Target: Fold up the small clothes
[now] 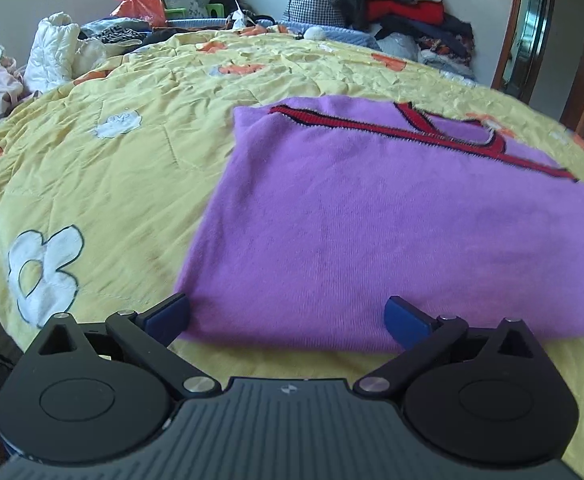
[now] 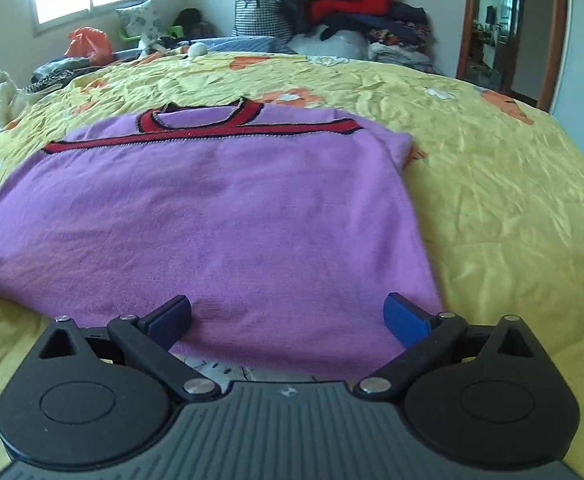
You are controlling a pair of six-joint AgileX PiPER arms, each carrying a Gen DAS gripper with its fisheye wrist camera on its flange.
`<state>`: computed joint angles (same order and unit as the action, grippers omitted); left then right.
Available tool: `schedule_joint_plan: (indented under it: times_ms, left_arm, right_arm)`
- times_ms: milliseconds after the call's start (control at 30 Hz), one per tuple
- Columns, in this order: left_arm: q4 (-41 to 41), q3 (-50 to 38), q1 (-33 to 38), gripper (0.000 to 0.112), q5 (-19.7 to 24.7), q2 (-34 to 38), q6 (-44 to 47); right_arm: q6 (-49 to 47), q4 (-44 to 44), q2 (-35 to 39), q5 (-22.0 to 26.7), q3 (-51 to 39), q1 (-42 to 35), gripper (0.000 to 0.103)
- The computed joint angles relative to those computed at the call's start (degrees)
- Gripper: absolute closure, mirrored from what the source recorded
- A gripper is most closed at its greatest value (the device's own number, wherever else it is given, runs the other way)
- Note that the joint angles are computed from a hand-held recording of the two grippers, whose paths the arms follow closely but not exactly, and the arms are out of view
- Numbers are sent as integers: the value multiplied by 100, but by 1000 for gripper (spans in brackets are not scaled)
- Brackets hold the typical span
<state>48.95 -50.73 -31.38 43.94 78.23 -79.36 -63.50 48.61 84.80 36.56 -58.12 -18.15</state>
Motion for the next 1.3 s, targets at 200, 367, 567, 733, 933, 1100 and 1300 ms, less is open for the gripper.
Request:
schedule_joint_plan:
  times_ms: [200,367,567,733,933,1100,1300]
  left_arm:
    - [259,-70,129,10,-382,-54,-158]
    - [181,-426,316,10,-332,568,256]
    - [164,-849,716,9,-717,617,539]
    - [-295,-2376,1086,9,-789,1641,1465]
    - [-817,-4107,1291,9,-374,2964,2309]
    - [-1077,-4803,1324,9,-222,3579,2497]
    - [-828,-4775,1330,9,-325,3891,2182]
  right_arm:
    - [-112,384,169,232,-246,27,0]
    - [384,181,552,-270,-405,282,0]
    - [1333,-719,520,-164,-889,460,0]
    - [2757,-1579,1241,-64,-2116,892,0]
    - [3916,-2472,2281,290,-3757,1396,0]
    - [4171,-2743,3029,596,-4788,1690,0]
    - [4228,-2940,3739,1014,-5626,1836,0]
